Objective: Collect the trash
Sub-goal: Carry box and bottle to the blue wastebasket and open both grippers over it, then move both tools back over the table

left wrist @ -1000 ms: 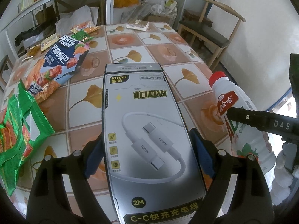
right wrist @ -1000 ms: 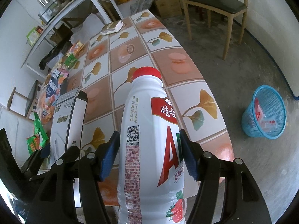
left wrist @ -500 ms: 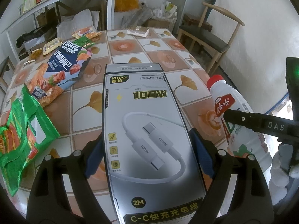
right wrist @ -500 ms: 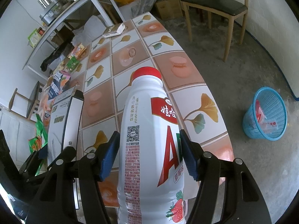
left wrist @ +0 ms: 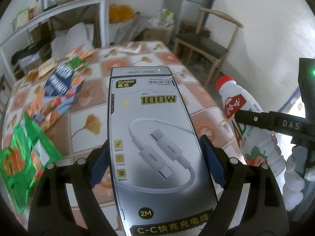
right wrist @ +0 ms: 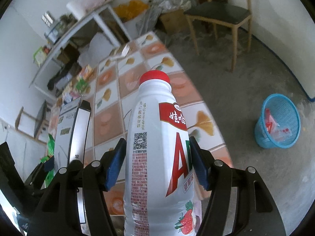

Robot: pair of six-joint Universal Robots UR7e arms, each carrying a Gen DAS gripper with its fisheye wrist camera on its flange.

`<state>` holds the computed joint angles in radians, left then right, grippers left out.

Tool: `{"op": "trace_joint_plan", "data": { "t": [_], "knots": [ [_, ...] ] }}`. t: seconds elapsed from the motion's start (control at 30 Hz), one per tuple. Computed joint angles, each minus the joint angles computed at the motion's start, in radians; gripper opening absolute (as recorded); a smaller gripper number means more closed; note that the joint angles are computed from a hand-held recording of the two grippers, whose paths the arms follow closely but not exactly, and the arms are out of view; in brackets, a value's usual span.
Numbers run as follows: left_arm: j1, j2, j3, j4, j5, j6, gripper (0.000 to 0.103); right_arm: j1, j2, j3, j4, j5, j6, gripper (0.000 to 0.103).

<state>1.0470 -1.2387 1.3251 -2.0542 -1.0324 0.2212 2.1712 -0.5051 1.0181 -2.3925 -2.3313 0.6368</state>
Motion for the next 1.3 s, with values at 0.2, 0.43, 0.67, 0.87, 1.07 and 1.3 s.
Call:
{"op": "trace_joint_plan", "data": {
  "t": [0.2,0.43,0.67,0.87,1.07,1.3],
  "knots": [
    [-0.053,0.037,-0.044,0.060,-0.115,0.054,0.082,0.016,-0.176,0.258,-0.182,-0.096,0.080,0.062],
    [-0.102,0.188,-0.202,0.266,-0.299,0.071,0.082,0.026,-0.421,0.593,-0.296,-0.285,0.281,0.062],
    [-0.155,0.372,-0.285,0.386,-0.362,0.066,0.082,-0.054,-0.587,0.881,-0.474,-0.252,0.423,0.062],
    [-0.187,0.550,-0.387,0.472,-0.369,0.031,0.082,-0.196,-0.636,1.017,-0.735,-0.092,0.381,0.062],
    [-0.185,0.788,-0.637,0.549,-0.415,-0.069,0.090,-0.428,-0.644,1.051,-0.967,0.138,0.272,0.070],
    [-0.157,0.809,-0.602,0.457,-0.442,-0.169,0.090,-0.559,-0.584,1.081,-1.067,0.165,0.296,0.074]
  ]
}}
